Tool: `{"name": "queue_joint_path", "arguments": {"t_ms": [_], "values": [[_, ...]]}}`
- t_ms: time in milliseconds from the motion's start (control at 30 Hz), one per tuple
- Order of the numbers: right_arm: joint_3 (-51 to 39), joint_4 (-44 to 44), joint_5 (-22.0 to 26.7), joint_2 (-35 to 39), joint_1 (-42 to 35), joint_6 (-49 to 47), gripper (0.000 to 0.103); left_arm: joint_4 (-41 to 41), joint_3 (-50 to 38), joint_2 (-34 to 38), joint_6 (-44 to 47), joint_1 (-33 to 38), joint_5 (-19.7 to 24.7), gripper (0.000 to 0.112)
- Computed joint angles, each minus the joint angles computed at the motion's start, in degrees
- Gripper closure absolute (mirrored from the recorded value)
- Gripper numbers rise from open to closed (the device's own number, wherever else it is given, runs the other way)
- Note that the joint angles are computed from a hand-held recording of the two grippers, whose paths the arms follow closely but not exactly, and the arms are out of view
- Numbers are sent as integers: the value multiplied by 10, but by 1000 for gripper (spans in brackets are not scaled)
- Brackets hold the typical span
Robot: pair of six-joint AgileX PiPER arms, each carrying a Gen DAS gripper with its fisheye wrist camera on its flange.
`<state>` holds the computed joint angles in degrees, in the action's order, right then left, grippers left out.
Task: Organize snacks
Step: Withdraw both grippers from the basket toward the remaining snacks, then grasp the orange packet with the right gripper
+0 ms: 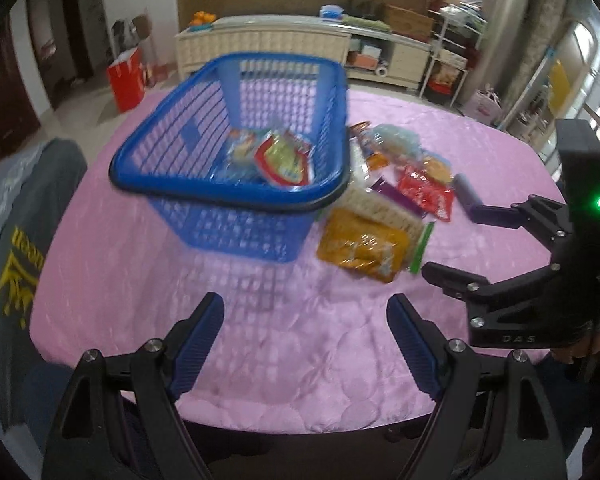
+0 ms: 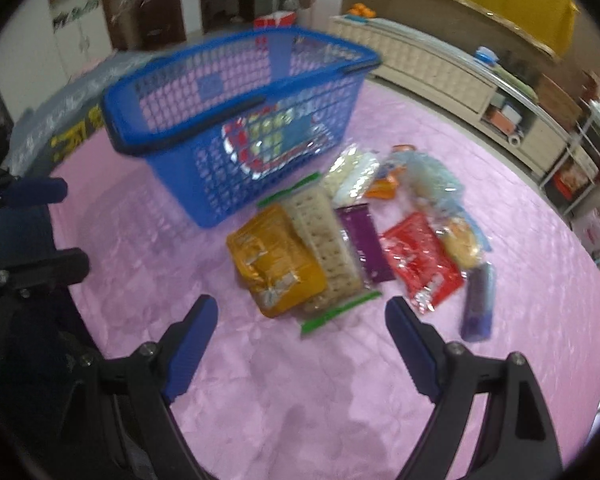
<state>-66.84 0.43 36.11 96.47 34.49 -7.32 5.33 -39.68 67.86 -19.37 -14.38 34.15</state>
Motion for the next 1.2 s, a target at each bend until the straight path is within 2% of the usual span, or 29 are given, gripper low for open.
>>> {"name": "queue_joint_path", "arguments": {"t_ms": [100, 233, 367, 467, 700, 733, 900, 1200], "values": [[-27, 22, 5, 36, 3, -30, 14, -2, 11, 16, 9, 14, -14, 30], [-71, -48, 24, 87, 31, 4, 14, -26, 20, 47, 38, 37, -40, 30], [-112, -49, 51, 126, 40, -28, 14, -67, 27, 75, 86, 65, -66, 30], [-137, -87, 64, 152, 54, -20, 14, -88, 31, 83, 114, 79, -74, 30], [-160, -101, 74, 178, 62, -37, 15, -100, 30, 96, 141, 97, -77, 30], [-155, -104, 71, 174, 64, -37, 17, -96, 31, 97, 137, 96, -77, 30], [-127, -137, 48, 156, 70, -32, 39, -109, 31, 101, 149, 105, -77, 30], [-58, -110, 29, 101, 65, -68, 57, -110, 36, 86, 151, 103, -70, 30]]}}
